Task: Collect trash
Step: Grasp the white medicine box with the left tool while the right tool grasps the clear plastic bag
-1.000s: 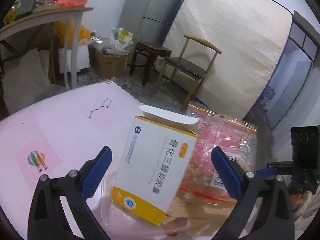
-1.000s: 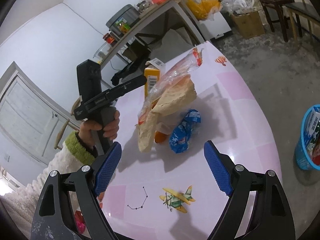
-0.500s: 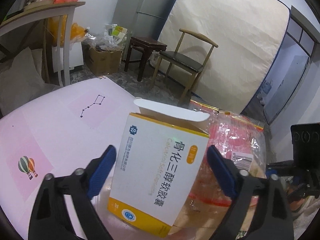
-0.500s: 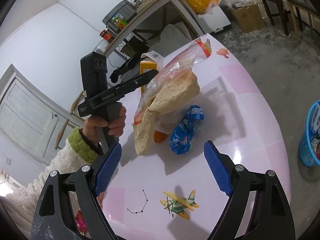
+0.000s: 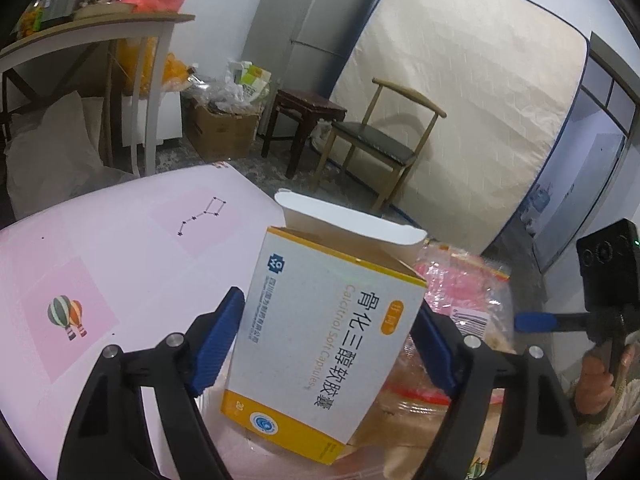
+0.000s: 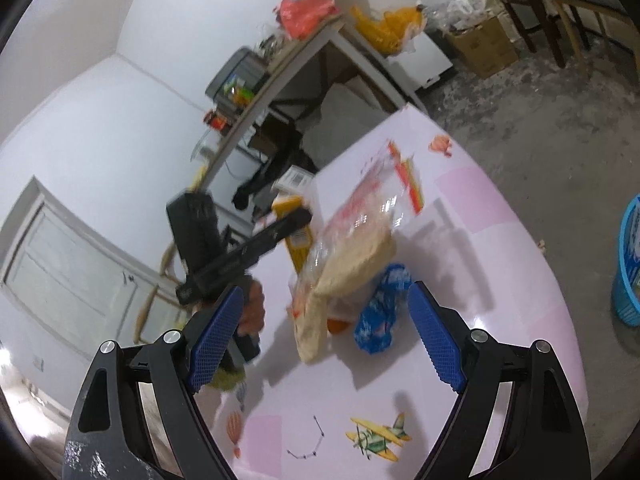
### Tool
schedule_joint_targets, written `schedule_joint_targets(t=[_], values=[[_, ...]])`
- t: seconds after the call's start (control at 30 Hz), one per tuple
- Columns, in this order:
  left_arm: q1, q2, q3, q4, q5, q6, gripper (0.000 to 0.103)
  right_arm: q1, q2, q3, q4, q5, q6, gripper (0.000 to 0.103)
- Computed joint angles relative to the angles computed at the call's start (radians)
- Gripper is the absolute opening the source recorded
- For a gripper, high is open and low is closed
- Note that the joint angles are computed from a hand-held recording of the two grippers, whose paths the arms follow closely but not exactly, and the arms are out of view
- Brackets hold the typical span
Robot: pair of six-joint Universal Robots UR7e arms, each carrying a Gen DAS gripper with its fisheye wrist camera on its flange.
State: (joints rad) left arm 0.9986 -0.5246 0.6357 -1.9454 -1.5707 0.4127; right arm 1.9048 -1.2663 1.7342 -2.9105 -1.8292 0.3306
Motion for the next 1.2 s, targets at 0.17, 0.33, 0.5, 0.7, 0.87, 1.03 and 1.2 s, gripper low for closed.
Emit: schedule_joint_targets(t=[0.17,0.33,0.5,0.7,0.87,1.03,1.2], values=[[0.000,-0.039,0.068,-0.051,-0.007,-0.013,0.078,-0.044,0.003,0.006,-0.068,0.047,0.080,0.079],[0.000,-0.063,0.110,-0.086,-0.013,-0.022,0.078,-0.106,0.018,0.005,-0.087,0.129,0.180,0.066],[0.001,-0.083,0.140,-0.115,-0.022,-0.030,0.078,-0.125,0.033,-0.007,-0.086,0.156,0.203,0.048],[0.003,-0.122,0.201,-0.166,-0.034,-0.039,0.077,-0.126,0.027,0.008,-0.101,0.162,0.213,0.014],[0.010,-0.156,0.250,-0.210,-0.052,-0.056,0.077,-0.116,0.018,0.026,-0.140,0.172,0.194,0.006],[0.013,-0.179,0.274,-0.246,-0.074,-0.095,0.077,-0.102,0.012,0.035,-0.176,0.185,0.165,0.001],[0.008,-0.212,0.314,-0.300,-0.087,-0.121,0.076,-0.092,0.006,0.040,-0.192,0.203,0.140,0.001]])
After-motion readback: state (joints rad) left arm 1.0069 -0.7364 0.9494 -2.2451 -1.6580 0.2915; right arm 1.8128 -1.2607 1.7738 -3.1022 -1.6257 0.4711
